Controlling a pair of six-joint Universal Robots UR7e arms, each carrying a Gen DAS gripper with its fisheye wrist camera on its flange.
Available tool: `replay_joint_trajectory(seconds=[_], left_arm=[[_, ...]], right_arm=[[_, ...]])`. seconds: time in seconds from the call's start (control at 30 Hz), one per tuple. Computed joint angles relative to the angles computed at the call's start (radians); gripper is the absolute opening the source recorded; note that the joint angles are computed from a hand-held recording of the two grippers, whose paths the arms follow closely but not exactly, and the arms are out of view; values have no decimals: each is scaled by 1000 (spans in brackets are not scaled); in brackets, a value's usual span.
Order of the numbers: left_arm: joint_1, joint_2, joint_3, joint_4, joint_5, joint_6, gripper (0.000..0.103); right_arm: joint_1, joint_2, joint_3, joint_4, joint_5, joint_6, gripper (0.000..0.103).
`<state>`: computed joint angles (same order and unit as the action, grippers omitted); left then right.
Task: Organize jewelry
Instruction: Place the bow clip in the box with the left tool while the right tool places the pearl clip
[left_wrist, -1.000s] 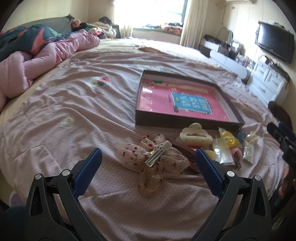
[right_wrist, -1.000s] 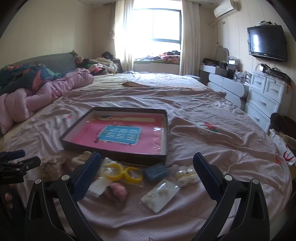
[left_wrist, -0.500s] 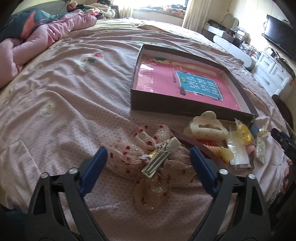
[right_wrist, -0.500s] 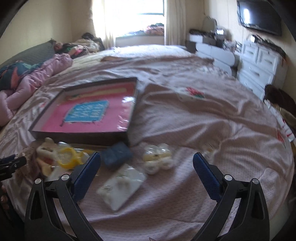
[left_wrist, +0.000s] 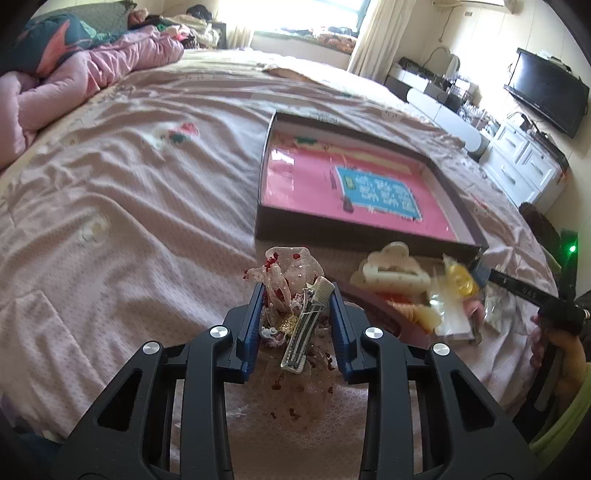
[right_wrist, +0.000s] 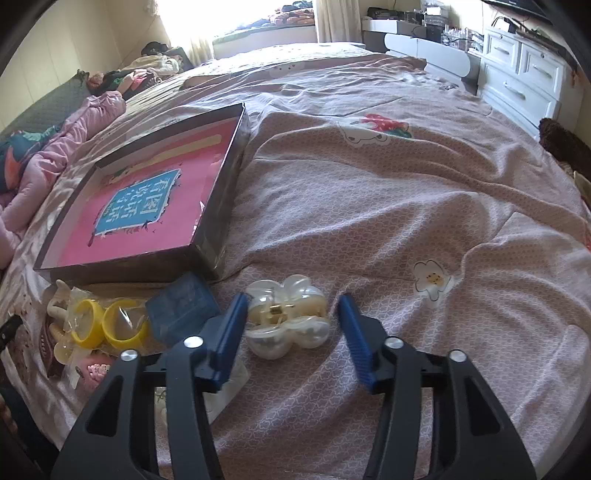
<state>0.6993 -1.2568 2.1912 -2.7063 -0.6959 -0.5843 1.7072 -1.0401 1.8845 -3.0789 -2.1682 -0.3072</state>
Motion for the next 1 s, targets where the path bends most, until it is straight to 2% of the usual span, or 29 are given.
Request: replay_joint_trajectory(seconds=[0.17, 0.33, 0.67, 0.8, 1.0], left_arm=[[-1, 10, -25, -19, 5, 30, 25], [-5, 38, -70, -77, 11, 108, 25], [15, 145, -208, -192, -2, 274, 25], [49, 193, -267, -211, -14, 320, 25], [105, 244, -319, -174, -40, 322, 25]], right_arm=[[-7, -21, 13, -18, 34, 10, 41], [-8, -49, 36, -78, 48, 7, 41], [48, -75, 19, -161, 92, -97, 41], [67, -61, -25, -137, 112, -118, 41], [93, 1, -108, -78, 136, -143, 41]])
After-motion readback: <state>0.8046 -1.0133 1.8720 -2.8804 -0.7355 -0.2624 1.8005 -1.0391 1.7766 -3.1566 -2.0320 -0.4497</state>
